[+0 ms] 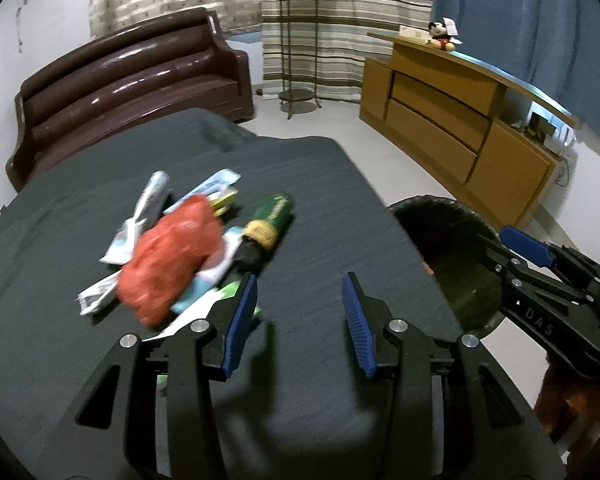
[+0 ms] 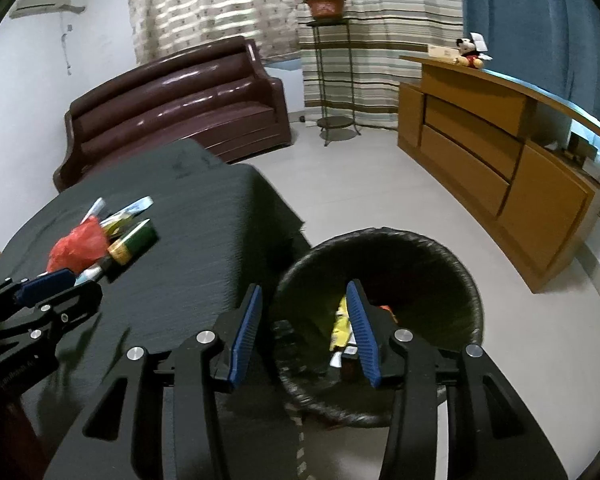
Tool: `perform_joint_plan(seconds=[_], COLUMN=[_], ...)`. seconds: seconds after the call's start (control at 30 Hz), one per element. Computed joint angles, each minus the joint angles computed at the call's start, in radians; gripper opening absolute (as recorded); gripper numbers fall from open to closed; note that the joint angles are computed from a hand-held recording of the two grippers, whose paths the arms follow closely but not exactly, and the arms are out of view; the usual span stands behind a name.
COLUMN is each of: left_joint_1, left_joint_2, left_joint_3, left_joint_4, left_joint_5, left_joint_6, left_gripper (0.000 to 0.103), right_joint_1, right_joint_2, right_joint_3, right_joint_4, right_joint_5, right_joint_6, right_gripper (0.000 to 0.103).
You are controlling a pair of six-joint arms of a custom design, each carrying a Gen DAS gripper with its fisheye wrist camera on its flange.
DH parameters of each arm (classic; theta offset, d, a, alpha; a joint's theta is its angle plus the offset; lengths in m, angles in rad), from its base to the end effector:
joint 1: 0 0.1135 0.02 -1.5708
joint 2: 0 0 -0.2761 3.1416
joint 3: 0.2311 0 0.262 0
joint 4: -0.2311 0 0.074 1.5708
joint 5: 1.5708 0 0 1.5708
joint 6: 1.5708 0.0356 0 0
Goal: Collect trash
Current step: 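Withdraw both tools from the bin back toward the table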
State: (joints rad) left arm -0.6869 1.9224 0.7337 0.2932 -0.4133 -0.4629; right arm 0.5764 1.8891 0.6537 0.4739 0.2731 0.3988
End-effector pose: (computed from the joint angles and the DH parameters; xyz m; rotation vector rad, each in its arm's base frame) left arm 0.2662 -0.1998 0.0752 0.0912 2.3657 -0.0353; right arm 0.2781 0.1693 0.0799 -0.0692 2.3033 0.1823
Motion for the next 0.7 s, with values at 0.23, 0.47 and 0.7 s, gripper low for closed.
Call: perform_joint_plan(seconds=[0.23, 0.47, 0.7], left_joint_1=[0.049, 0.081, 0.089], left_joint_2=[-0.077, -0.097, -0.095], left_joint_3=[-0.131, -0.181, -0.188], left_joint_4=[0.045, 0.07, 0.084], left_joint_5=[0.004, 0.018, 0.028], left_joint_6=[-0.011, -0.003, 0.007], left_gripper=[0.043, 0.044, 0.052], right_joint_1=[0.084, 0.12, 0.13], right_joint_2=[0.017, 0.021, 0.038], right_joint_3=[0.028, 0.059, 0.086], right_joint_4=[-0.03, -0.069, -0.085], right_joint_5=[0.026, 0.046, 0.037], right_joint_6=[0.028, 0.046, 0.036], right_gripper=[0.044, 0.046, 0.046])
